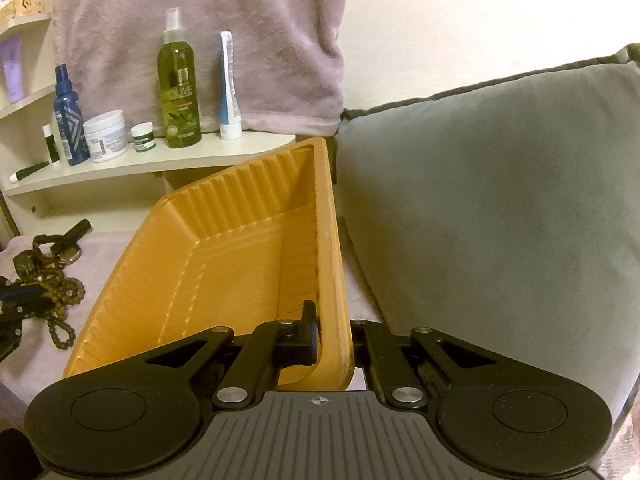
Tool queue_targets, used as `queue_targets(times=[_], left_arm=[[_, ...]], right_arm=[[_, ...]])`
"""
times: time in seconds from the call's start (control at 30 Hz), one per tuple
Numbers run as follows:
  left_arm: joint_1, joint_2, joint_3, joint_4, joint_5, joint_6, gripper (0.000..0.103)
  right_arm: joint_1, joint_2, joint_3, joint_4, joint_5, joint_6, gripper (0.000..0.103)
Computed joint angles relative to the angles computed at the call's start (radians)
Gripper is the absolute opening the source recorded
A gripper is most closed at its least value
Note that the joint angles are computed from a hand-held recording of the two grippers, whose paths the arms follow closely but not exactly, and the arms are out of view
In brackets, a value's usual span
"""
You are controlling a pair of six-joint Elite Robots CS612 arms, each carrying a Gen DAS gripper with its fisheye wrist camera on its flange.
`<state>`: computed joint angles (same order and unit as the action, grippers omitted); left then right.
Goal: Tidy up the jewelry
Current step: 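Grasp a dark wooden bead necklace with the left gripper while the right gripper holds the tray rim, then lift the bead necklace with the left gripper and release it into the orange tray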
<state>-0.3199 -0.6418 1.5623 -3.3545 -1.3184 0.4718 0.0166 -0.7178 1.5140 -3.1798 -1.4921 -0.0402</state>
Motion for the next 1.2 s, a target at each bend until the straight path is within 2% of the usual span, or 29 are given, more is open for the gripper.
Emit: queue_targets(times=[0.2, 0.33, 0.5, 0.57, 0.63, 0.97, 1.2], left_arm=[[-0.003, 0.015, -0.02, 0.029, 0.016, 0.04, 0.014], [-0.005, 0.011, -0.018, 0.022, 0.038, 0.031, 0.007], [0.012, -0.034, -0.004, 0.036, 0.003, -0.049, 0.007], [0.029, -0.06, -0.004, 0.061, -0.041, -0.123, 0.007], [0.041, -0.081, -0.004, 0.066, -0.067, -0.165, 0.006], [0.06, -0.159, 0.004, 0.034, -0.055, -0.206, 0.006], [0.047, -0.189, -0.003, 0.013, -0.04, -0.202, 0.006]], right_arm=[[-0.001, 0.0, 0.003, -0.007, 0.002, 0.003, 0.005], [0.001, -0.001, 0.004, -0.014, -0.003, 0.006, 0.005], [0.003, -0.002, 0.005, -0.023, -0.007, 0.005, 0.005], [0.004, -0.002, 0.005, -0.029, -0.009, 0.003, 0.005], [0.005, -0.001, 0.004, -0.036, -0.009, 0.003, 0.005], [0.002, 0.0, 0.01, -0.056, 0.0, 0.003, 0.005], [0.002, 0.001, 0.012, -0.062, 0.003, 0.002, 0.005]])
